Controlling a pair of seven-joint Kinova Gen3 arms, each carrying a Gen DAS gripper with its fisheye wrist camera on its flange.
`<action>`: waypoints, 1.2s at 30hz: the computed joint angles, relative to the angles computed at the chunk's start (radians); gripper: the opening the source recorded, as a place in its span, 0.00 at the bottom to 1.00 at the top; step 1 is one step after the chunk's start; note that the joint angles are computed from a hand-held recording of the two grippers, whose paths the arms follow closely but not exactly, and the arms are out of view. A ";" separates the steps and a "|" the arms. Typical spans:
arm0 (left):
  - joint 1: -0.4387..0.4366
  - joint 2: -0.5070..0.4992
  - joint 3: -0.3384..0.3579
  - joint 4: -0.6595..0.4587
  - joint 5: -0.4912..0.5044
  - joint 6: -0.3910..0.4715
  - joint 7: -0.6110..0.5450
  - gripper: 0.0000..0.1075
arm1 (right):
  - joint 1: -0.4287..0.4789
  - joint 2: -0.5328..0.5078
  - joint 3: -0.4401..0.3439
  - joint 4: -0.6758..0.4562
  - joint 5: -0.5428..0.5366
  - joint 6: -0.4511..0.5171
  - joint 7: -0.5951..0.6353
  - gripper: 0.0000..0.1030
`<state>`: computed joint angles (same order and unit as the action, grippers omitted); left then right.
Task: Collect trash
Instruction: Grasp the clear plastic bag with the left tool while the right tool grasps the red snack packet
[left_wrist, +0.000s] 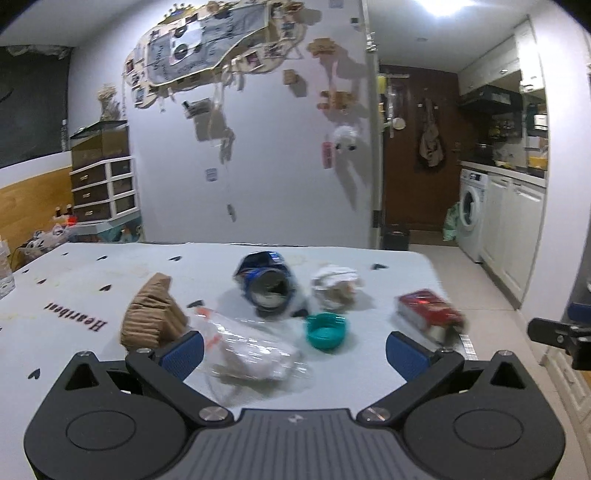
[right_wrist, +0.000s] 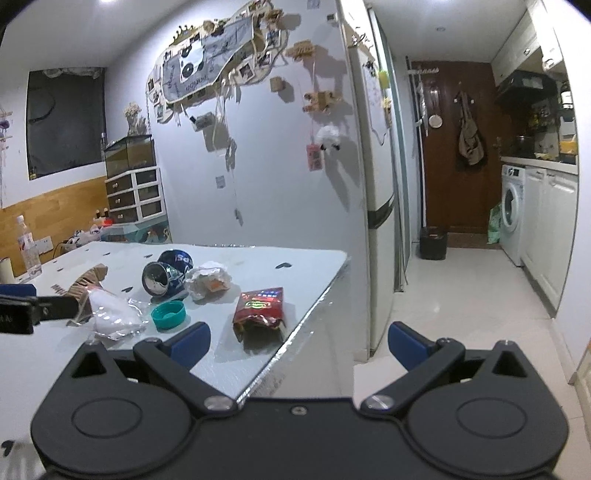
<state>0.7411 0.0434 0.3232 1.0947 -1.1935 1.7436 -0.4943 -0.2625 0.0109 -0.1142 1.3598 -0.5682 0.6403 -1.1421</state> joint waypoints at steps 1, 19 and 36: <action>-0.022 -0.018 -0.019 0.025 0.018 -0.024 -0.001 0.96 | -0.008 0.016 -0.005 -0.010 0.016 -0.006 -0.015 1.00; -0.320 -0.264 -0.183 0.338 0.453 -0.612 -0.082 0.95 | -0.079 0.233 -0.103 -0.179 0.205 -0.084 -0.150 1.00; -0.541 -0.342 -0.157 0.459 0.671 -0.886 0.004 0.66 | -0.154 0.303 -0.084 -0.242 0.326 -0.086 -0.231 0.98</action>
<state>0.2000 -0.2982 0.1667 1.5539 -0.5222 0.8579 -0.4903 -0.4169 0.3143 -0.1981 1.1177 -0.2418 0.5543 -1.3733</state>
